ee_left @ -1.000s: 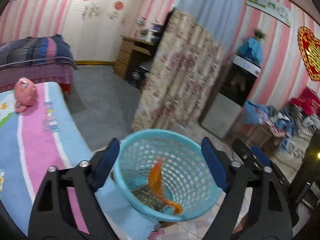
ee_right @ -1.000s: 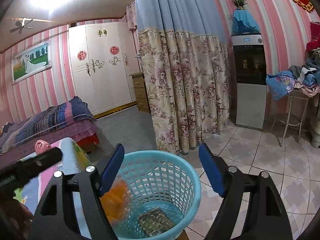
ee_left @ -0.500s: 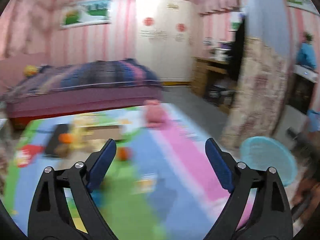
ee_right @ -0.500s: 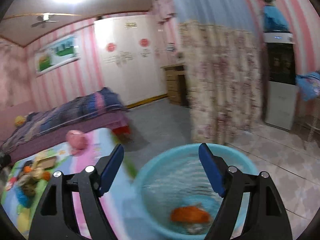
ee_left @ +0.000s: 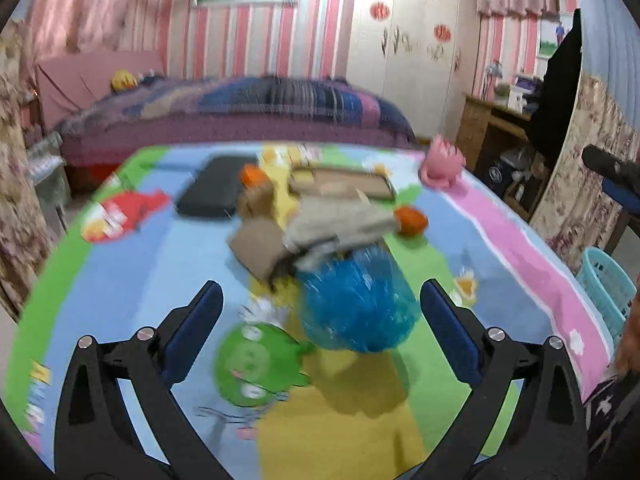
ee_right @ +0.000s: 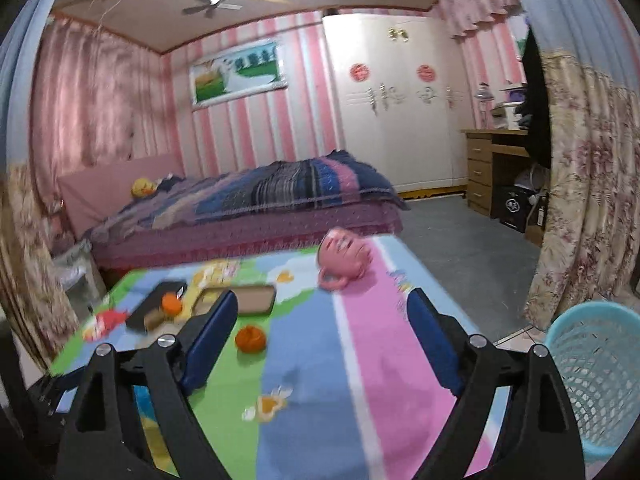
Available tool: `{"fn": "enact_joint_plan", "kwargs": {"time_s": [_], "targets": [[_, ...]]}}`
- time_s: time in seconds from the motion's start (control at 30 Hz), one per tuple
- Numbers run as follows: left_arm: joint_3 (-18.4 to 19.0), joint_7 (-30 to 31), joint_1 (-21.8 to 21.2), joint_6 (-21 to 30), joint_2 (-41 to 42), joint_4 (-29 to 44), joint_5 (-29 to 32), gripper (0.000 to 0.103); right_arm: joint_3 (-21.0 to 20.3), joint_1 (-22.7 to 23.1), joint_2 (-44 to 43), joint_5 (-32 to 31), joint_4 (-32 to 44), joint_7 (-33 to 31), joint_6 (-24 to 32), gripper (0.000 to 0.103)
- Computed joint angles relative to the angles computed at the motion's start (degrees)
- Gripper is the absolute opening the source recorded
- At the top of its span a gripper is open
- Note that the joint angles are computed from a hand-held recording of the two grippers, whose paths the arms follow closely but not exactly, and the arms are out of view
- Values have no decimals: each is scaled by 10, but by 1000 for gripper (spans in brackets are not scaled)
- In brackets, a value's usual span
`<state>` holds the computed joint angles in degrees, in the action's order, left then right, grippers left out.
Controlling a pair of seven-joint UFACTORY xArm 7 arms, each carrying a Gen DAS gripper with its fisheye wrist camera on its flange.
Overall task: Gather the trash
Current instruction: 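Grasp the crumpled blue plastic bag with the left gripper, then grasp the beige cloth with the right gripper while the left holds the blue bag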
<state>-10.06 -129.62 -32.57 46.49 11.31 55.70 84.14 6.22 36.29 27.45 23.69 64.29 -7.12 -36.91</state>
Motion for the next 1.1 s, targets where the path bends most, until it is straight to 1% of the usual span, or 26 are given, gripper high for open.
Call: {"fn": "enact_joint_plan", "kwargs": {"time_s": [0.07, 0.1, 0.13, 0.17, 0.2, 0.23, 0.27, 0.3, 0.33, 0.37, 0.4, 0.43, 0.47, 0.5, 0.53, 0.57, 0.6, 0.67, 0.73, 0.8, 0.9, 0.93, 1.0, 1.03, 1.07, 1.1], "targets": [[4, 18, 4, -2, 23, 15, -22, 95, -11, 20, 10, 27, 7, -25, 17, 85], [8, 32, 10, -20, 32, 24, -33, 93, -9, 19, 14, 28, 11, -23, 31, 85], [14, 31, 16, -47, 38, 22, -32, 74, -8, 19, 16, 26, 12, -19, 35, 85], [19, 28, 29, -90, 40, 21, -23, 46, -9, 20, 19, 23, 15, -19, 38, 85], [25, 16, 26, -109, 40, 16, -8, 39, -15, 26, 23, 24, 22, -26, 44, 85], [26, 11, 23, -115, 36, 13, 6, 27, -19, 31, 25, 25, 27, -31, 51, 85], [25, 13, 19, -109, 33, 11, 11, 24, -18, 33, 28, 21, 31, -32, 58, 85], [21, 18, 10, -90, 20, 3, 15, 24, -12, 25, 28, 6, 28, -24, 62, 85], [15, -1, 7, -81, -2, -13, 39, 24, -6, 19, 28, -7, 27, -17, 68, 85], [19, -45, -2, -86, -33, -37, 81, 24, 3, 10, 28, -27, 24, -6, 71, 85], [-2, -64, 7, -67, -53, -52, 99, 24, 10, 4, 29, -44, 22, 5, 74, 85], [-11, -60, -3, -25, -78, -71, 94, 24, 11, 5, 30, -52, 24, 11, 76, 85], [-22, -35, -5, 11, -89, -77, 70, 24, 20, -4, 33, -72, 28, 24, 80, 85], [-34, 1, -8, 65, -99, -81, 30, 24, 25, -7, 39, -86, 37, 34, 86, 85], [-39, 25, -6, 95, -105, -84, 3, 24, 32, -11, 47, -103, 49, 45, 94, 85], [-39, 41, 1, 101, -111, -87, -16, 24, 38, -14, 55, -121, 63, 55, 99, 85], [-35, 45, 12, 97, -123, -97, -35, 24, 38, -10, 62, -133, 75, 59, 105, 85], [-37, 31, 25, 94, -136, -111, -47, 24, 29, 6, 73, -143, 95, 61, 115, 85], [-40, 17, 36, 90, -141, -120, -63, 24, 35, 9, 88, -166, 120, 68, 133, 85], [-42, 6, 45, 79, -146, -128, -61, 24, 40, 12, 106, -184, 151, 76, 156, 85], [-48, 3, 50, 78, -141, -123, -56, 24, 38, 20, 127, -200, 185, 87, 173, 85], [-46, 1, 53, 73, -137, -121, -51, 24, 30, 30, 135, -200, 199, 88, 176, 85], [-40, -8, 60, 59, -131, -120, -38, 24, 35, 30, 154, -211, 231, 94, 186, 85], [-38, -15, 62, 52, -130, -121, -33, 24, 30, 37, 161, -211, 243, 96, 188, 85], [-34, -23, 67, 43, -131, -125, -24, 24, 19, 48, 170, -210, 260, 95, 192, 84], [-33, -31, 69, 35, -131, -127, -18, 24, 23, 48, 181, -220, 279, 93, 204, 78]]}}
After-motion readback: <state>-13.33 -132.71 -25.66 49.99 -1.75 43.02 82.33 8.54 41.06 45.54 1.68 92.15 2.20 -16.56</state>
